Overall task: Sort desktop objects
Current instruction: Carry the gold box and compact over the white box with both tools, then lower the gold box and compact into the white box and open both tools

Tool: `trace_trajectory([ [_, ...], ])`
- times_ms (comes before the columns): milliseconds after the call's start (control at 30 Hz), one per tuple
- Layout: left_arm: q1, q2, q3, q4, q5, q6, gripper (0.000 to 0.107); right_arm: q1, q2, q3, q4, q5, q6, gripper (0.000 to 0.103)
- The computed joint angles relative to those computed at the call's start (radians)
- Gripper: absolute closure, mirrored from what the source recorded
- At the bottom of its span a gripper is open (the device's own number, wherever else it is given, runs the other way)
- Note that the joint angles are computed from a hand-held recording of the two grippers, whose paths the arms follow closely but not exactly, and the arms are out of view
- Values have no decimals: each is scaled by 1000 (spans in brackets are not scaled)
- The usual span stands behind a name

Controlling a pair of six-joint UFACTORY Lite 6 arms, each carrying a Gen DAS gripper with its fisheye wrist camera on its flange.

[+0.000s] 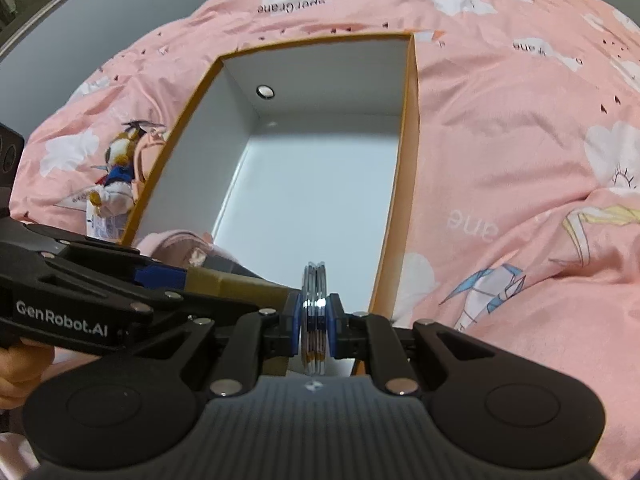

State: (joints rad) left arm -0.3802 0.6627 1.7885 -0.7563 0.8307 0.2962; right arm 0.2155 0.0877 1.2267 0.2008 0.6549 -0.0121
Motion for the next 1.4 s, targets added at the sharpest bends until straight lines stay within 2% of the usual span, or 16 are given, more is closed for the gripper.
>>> trace_trajectory([
  [200,-1,11,5,-6,6,4,52,-1,6,-1,-7,4,6,90],
  [367,9,-32,-55,-32,-9,41,49,37,21,13,-97,6,74,90],
  [467,5,-62,-98,-46,-35,65,54,44,31,26,-113,22,91,90],
  [667,-27,-62,-85,18,-69,21,54,56,10,31,-180,53,174,90],
  [733,-42,-58,-76,54,-75,-1,54,43,0,19,-170,48,184,90],
  [900,-68,-77,-96,100,-106,6,53,-22,24,35,-19,66,103,90],
  [1200,-48,-132,-179,43,-129,116,49,27,46,55,-91,71,146,90],
  [1400,-43,-145,-200,16,-136,148,51,38,52,65,-123,81,158,90],
])
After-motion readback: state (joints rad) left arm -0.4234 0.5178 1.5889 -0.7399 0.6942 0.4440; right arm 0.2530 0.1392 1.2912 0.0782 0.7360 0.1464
